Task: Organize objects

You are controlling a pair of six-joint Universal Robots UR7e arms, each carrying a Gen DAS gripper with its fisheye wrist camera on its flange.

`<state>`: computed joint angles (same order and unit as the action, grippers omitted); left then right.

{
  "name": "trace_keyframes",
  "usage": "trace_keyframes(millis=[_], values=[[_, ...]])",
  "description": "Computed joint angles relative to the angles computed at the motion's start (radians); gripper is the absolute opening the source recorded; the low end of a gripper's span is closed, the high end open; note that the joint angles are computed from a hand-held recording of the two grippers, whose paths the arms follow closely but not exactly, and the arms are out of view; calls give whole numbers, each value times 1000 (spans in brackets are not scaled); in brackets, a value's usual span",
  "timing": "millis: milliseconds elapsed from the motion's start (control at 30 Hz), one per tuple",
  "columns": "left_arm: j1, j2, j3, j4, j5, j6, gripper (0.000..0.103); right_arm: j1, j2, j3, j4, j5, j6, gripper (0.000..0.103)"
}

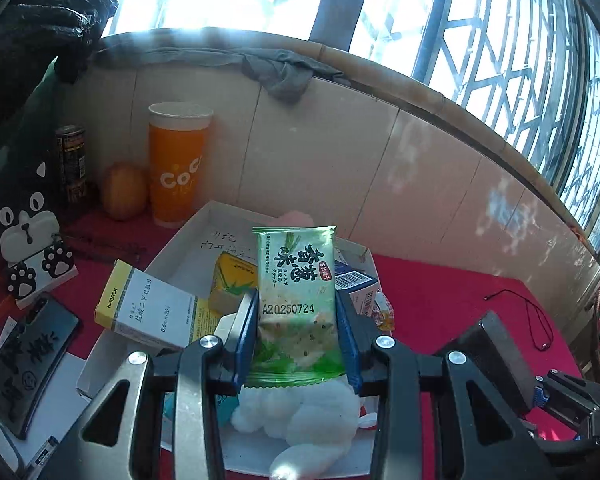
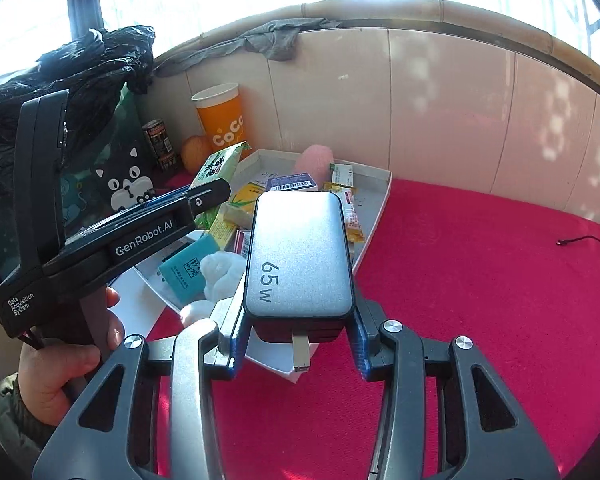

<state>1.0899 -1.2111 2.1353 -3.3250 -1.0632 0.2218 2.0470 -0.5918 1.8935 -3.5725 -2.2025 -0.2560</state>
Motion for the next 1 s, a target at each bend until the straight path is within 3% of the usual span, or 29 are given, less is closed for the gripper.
trace_keyframes(millis=[167,400,600,800,900,933,967,1000], values=[[52,1,-73,62,12,-9,37,-2,40,-81,103,59,3,41],[101,60,-230,228,13,-19,37,-1,104,-193,197,84,-31,41],[127,123,-337,323,44,-41,38,-19,164,-298,280,71,-14,41],[143,139,-357,341,35,-38,38,-38,188,-335,285,64,-10,41],[160,148,-380,378,-4,-63,54,-37,197,-346,281,53,-24,41],[162,149,-382,381,-12,-61,75,-38,199,-350,283,54,-23,41],[160,150,-375,361,-6,-50,89,-37,203,-355,280,51,-27,41],[156,149,-365,330,1,-35,89,-37,208,-362,275,44,-36,41]])
